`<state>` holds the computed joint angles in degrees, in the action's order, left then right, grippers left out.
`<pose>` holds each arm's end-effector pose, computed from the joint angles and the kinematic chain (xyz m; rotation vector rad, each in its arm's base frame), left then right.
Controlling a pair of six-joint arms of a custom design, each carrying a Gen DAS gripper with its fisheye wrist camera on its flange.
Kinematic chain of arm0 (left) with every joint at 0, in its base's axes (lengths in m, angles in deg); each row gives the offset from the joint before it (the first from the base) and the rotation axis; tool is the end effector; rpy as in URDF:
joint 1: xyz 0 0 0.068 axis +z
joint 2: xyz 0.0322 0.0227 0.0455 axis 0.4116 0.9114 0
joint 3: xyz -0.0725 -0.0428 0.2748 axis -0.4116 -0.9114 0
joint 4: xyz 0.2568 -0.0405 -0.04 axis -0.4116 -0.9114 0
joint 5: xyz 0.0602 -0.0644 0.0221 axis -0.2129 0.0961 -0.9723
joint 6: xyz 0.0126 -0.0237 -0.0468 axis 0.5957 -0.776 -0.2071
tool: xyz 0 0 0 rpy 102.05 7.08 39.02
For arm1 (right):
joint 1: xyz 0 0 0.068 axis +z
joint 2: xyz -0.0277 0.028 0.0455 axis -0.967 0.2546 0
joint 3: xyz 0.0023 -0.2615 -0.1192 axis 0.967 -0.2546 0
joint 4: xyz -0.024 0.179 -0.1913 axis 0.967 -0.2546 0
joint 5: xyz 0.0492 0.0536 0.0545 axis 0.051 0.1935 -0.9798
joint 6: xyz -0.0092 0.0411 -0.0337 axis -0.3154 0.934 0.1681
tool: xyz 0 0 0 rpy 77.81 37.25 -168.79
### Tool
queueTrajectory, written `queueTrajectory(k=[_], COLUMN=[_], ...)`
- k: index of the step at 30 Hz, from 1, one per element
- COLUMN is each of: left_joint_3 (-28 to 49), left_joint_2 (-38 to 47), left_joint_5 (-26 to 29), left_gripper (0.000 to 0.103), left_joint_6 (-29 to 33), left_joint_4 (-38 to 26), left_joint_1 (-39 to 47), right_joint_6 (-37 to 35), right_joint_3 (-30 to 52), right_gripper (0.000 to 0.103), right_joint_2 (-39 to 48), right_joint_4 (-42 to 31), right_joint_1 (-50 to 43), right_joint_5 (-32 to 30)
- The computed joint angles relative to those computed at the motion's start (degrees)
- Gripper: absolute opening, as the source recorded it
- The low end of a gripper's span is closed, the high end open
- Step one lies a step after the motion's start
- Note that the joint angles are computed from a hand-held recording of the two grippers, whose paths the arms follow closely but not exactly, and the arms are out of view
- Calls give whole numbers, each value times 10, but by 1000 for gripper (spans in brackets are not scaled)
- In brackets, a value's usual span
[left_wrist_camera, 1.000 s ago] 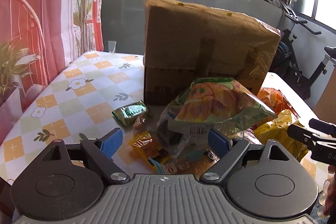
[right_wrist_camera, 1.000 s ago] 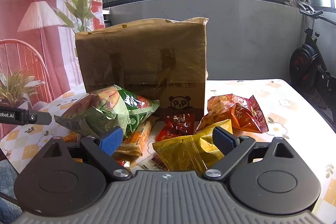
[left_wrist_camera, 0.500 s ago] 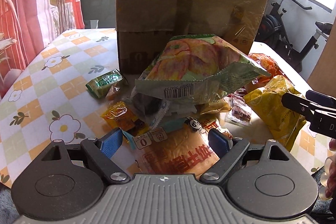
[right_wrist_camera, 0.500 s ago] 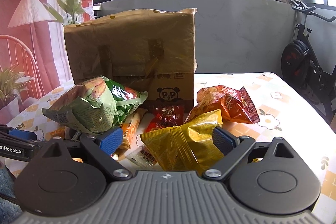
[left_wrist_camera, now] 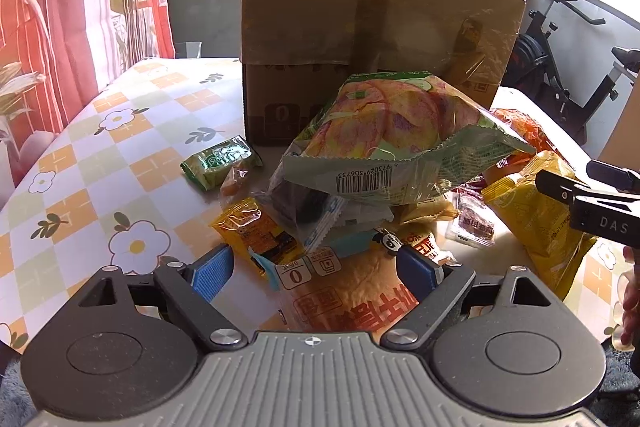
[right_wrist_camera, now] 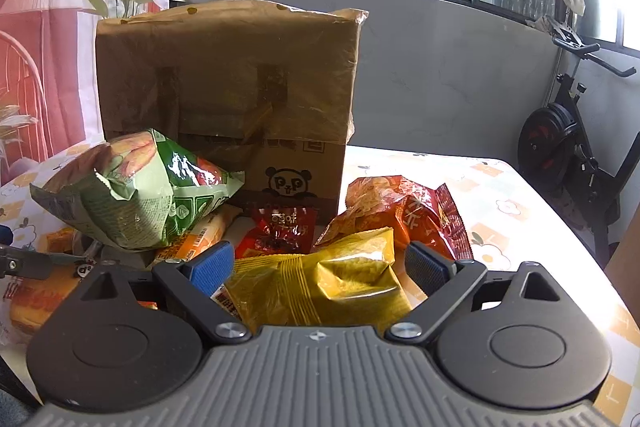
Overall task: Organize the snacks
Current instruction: 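Lower the right tool onto the yellow chip bag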
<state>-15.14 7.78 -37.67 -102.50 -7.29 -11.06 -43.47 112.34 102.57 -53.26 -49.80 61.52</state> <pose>0.2509 -0.1704 0.1825 0.3567 2.3020 -0.2225 0.2285 0.0898 0.1698 0.1013 2.0526 -0.0974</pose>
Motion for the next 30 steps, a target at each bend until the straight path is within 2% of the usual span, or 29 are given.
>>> queueTrajectory(k=[2,6,9,13,16,27,30], left_joint_3=[-1,-2,-2,-7,-8,-4,-2], left_joint_2=[0,5,8,4,3,-1,-1], left_joint_5=[0,7,5,-12,-26,-10,8], left_gripper=[90,90,89,89,89,89,79], left_joint_6=[0,0,1,4,0,-18,-31], left_joint_4=[3,5,6,17,20,9,6], left_joint_1=[3,9,10,11,15,51,71], right_joint_6=[11,44,70,57,54,56,58], right_joint_3=[4,-15,-40,-47,-62,-78,-82], right_gripper=[94,94,85,82,80,79,79], right_joint_2=[17,28,21,11,0,-20,-24], right_joint_4=[-4,-6,22,29,55,89,92], right_joint_1=[-12,-39,-69,-45,-34,-22,-19], right_joint_5=[-3,-48,-113,-79,-75,-69,-69])
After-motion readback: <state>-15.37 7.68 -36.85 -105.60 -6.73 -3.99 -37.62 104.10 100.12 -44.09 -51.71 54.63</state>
